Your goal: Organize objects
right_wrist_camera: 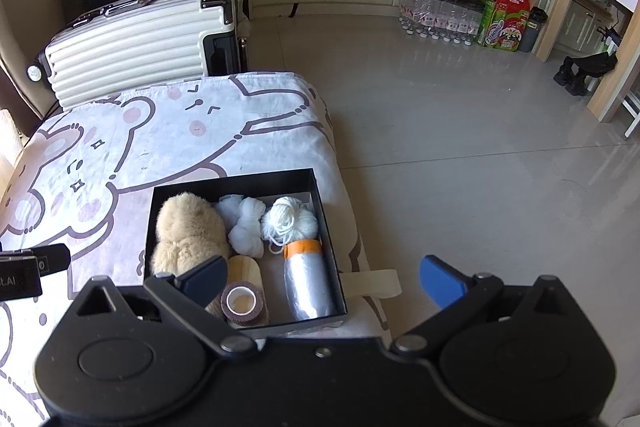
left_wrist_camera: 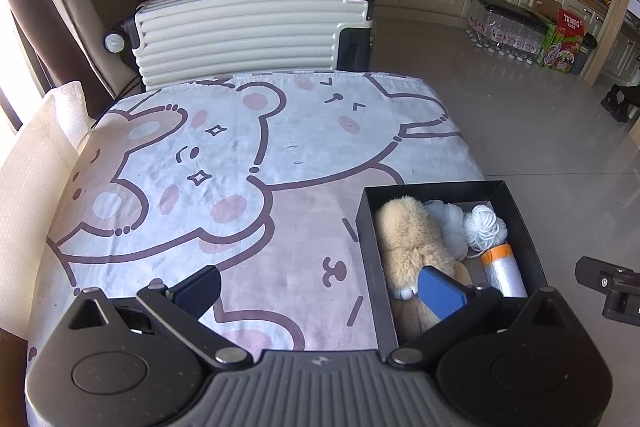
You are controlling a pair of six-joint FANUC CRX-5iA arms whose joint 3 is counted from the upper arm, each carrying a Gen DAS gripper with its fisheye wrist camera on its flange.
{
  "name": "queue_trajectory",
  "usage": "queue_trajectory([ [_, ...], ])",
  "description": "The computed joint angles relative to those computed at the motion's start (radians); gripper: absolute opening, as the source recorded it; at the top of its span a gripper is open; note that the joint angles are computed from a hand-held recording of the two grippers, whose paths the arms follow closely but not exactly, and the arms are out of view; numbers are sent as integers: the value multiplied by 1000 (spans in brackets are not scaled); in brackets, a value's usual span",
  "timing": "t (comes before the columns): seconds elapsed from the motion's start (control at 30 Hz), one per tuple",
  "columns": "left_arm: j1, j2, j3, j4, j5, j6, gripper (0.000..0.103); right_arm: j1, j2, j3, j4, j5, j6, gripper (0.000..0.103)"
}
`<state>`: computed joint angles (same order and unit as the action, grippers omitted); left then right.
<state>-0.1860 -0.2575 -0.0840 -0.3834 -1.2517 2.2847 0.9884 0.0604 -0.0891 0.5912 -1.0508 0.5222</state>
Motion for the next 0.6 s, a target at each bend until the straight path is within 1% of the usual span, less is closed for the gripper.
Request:
queue_trajectory([
  [0.6,5,1,-4,4,5,-8,103,-1,4,-1,-1,2,-1,103],
])
